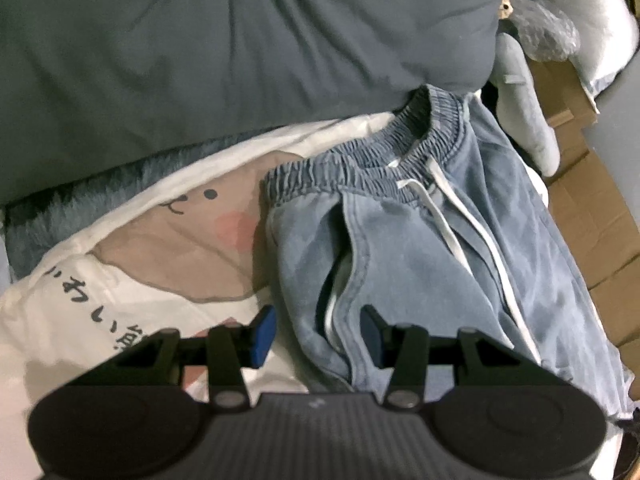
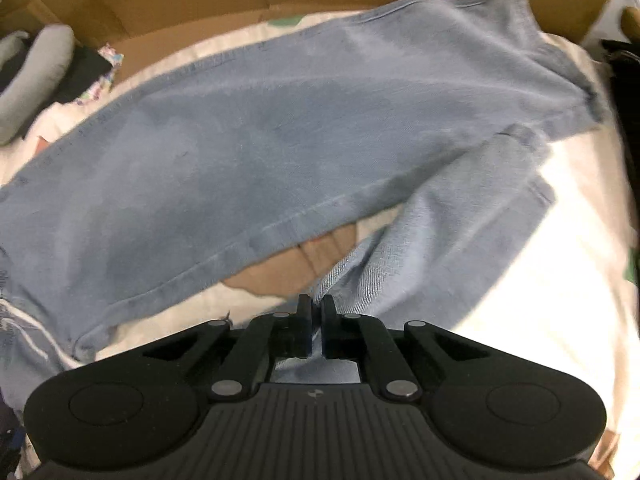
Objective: Fold clothes
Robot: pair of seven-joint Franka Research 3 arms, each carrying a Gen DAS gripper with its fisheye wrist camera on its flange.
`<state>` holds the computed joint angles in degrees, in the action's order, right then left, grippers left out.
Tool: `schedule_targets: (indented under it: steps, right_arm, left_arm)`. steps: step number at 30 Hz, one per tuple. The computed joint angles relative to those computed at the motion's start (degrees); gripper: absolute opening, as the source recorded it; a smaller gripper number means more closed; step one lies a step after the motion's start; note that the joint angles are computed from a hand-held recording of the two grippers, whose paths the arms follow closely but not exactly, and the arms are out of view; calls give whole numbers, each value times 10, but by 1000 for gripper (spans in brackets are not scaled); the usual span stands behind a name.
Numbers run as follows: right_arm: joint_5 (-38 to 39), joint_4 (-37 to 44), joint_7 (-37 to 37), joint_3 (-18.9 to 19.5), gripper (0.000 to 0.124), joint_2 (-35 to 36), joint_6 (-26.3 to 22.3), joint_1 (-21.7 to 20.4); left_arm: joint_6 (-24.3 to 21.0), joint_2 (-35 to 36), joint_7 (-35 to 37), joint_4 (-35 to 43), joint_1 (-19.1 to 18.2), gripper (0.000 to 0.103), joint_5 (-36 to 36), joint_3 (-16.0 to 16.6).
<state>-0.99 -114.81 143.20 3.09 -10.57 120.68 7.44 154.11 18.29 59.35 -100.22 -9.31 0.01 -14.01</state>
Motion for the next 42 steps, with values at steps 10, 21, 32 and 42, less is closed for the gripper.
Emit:
schedule_targets:
  steps: [10,21,32,42]
  right_arm:
    - [26,-98,57,22,2,-134,-49,-6]
    - [89,-193,145,34,4,-210,-74,-27]
    - [29,-179,97,39,39,-214,-61,-34]
    - [-72,-12,-147,17,44,-12,66,-23]
  left_arm:
    - [13,10,16,11,2,50,-15,-11]
    - [19,3,10,2,-2,50,-12,-7]
    - [1,6,-53,10,-20,50,38,20]
    - [-113,56,25,133,5,50,52,11]
